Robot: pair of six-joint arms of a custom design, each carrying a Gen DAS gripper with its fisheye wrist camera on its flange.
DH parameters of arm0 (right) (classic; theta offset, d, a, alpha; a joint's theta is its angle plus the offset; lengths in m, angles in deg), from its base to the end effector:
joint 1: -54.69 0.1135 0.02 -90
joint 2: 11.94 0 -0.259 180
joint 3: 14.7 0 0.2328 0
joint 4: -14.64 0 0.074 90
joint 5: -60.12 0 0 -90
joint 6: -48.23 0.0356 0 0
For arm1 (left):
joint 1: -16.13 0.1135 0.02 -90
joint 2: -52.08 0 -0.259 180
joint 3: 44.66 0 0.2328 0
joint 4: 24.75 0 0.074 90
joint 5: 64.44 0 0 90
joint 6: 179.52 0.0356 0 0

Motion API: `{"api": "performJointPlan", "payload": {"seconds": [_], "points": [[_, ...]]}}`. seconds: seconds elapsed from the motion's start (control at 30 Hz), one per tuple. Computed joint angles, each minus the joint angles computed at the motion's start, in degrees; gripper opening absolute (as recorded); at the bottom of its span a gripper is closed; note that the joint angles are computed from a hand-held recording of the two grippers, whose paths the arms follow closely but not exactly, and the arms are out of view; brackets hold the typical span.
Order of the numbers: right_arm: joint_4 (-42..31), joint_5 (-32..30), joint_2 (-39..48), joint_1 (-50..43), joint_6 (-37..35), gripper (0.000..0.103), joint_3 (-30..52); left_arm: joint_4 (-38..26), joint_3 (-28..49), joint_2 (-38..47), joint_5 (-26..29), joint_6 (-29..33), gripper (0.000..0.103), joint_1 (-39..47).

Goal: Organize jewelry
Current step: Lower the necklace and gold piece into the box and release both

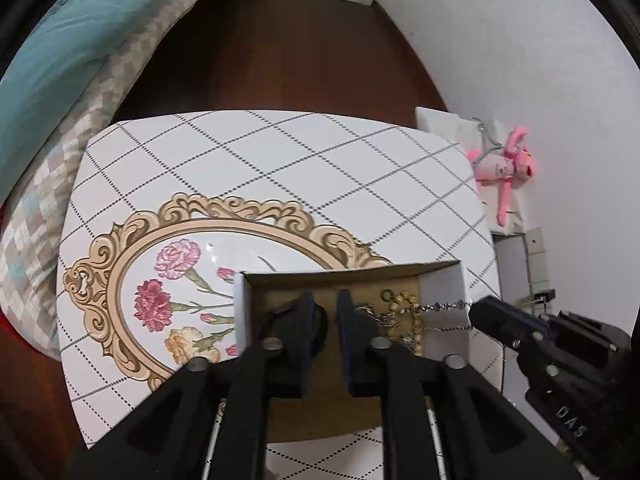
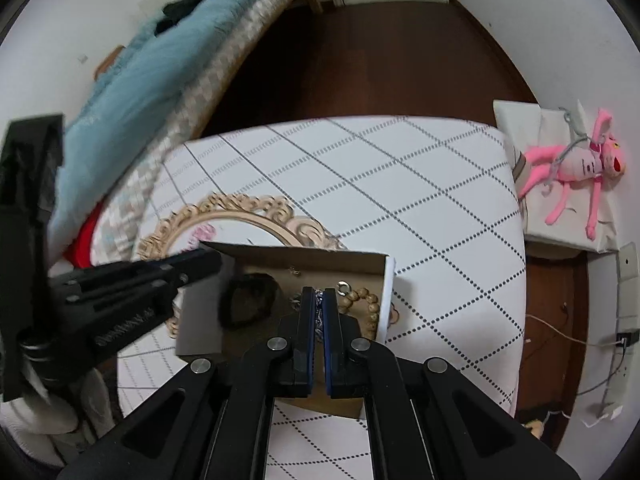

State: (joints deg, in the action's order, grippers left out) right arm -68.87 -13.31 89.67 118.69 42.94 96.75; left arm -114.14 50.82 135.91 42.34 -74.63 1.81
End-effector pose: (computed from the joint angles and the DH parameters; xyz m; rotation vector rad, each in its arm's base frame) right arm 0.1546 0.2939 0.3032 0.5559 2.7195 0.2744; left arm 0.2330 -0.0701 0.3124 0.7749 2.7918 -0.4257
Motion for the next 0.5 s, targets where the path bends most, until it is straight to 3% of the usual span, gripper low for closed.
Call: {"api": "performJointPlan", "payload": {"seconds": [0.07,0.1,0.2,0.27,0.33,0.4,0.47,0.5], "points": [[0.5,-2.0,0.3,-0.8,-0.6,0.004,-0.9,1.1,-0.2,-0.4,-1.5,-0.6,0.06,0.5],[0.8,-2.9,0.4,-1.2,-0.8,0.004,-1.4,1.7,-0.4,-0.8,-2.0,-0.7,0.067,0.7],[1.2,-4.0,0.3,-1.4,-0.7,0.007,-2.5,2.9,-0.8,-1.4,-3.5,-0.6,0.071,2.1],[-0.2,-3.6,0.4,-1.1,0.0,0.018,-2.1,3.7,-1.7,-2.3,-4.4,-0.4,0.072,3.1],[-2.4,-2.7,1.0,-0.5,0.8,0.038,-0.6,4.5,-2.8,-3.4,-5.2,0.0,0.073,3.8],[-6.8,-1.1,2.7,0.4,1.9,0.05,2.7,5.4,-4.4,-5.1,-6.1,0.2,0.076,4.2],[-12.0,0.3,4.9,1.9,3.9,0.069,6.4,6.7,-6.6,-7.5,-7.3,0.6,0.092,4.5],[-14.5,0.8,6.1,2.6,4.9,0.083,8.1,7.2,-7.5,-8.5,-7.8,0.8,0.094,4.4]]}}
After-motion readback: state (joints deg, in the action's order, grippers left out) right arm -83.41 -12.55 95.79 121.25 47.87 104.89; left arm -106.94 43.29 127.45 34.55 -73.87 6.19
